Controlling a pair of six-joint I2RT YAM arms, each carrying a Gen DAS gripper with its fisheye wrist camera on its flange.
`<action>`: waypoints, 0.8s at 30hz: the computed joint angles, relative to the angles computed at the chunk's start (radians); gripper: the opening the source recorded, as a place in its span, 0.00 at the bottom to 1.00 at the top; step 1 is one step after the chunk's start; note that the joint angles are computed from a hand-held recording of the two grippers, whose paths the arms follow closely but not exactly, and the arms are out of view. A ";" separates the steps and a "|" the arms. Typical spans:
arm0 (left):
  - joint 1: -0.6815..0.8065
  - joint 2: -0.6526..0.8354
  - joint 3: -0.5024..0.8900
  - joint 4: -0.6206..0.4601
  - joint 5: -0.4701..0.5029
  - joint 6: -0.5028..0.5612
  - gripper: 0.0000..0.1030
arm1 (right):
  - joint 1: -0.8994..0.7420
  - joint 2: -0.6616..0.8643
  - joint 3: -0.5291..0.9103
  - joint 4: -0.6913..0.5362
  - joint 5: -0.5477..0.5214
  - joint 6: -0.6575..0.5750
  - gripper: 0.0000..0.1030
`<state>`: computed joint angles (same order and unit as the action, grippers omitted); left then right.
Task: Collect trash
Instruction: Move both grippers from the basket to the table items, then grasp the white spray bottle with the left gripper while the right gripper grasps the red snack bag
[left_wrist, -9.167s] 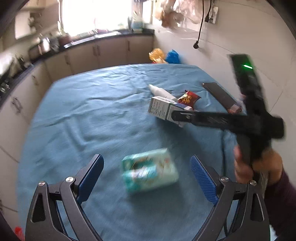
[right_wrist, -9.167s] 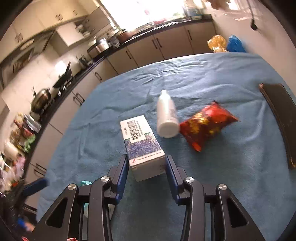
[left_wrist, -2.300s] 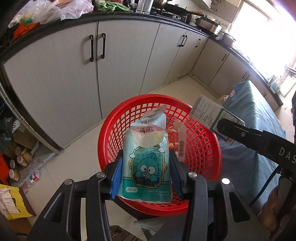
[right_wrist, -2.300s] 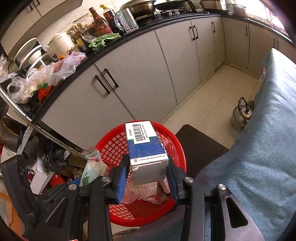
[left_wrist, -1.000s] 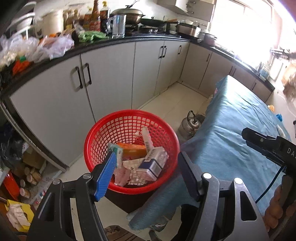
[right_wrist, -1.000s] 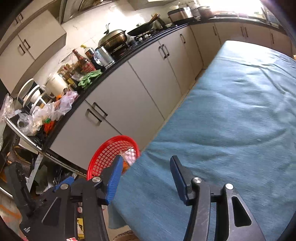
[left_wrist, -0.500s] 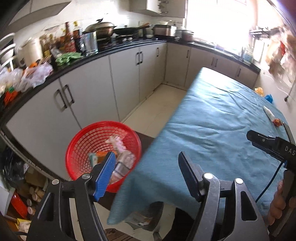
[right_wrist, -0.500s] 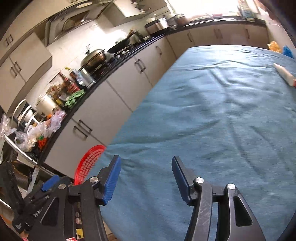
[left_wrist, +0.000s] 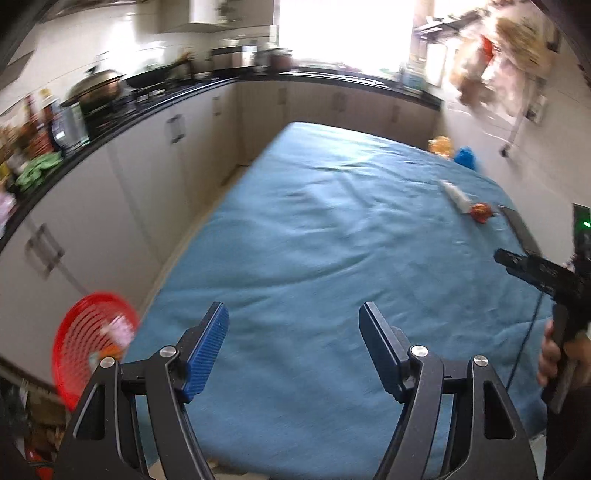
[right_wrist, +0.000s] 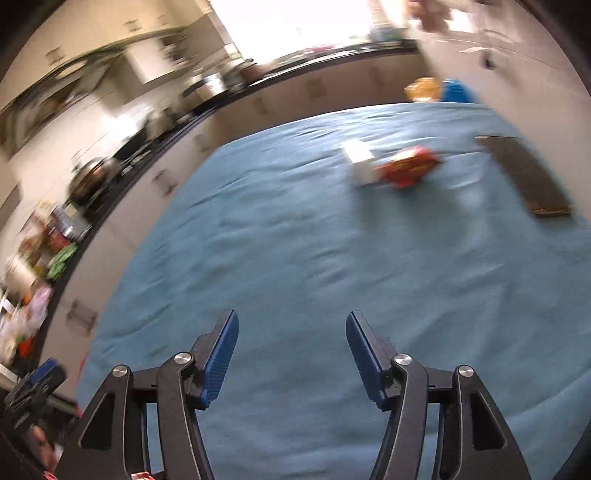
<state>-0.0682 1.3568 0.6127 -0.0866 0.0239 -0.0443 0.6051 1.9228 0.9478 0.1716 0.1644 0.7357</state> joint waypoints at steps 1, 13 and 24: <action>-0.039 0.030 0.040 -0.011 -0.005 -0.011 0.70 | -0.050 -0.017 -0.019 0.000 -0.002 -0.005 0.63; -0.274 0.451 0.587 -0.128 -0.006 -0.043 0.70 | -0.318 0.176 0.264 -0.114 -0.091 -0.030 0.63; -0.341 1.087 1.468 -0.491 0.121 -0.178 0.70 | -0.353 0.302 0.389 -0.094 -0.116 -0.041 0.52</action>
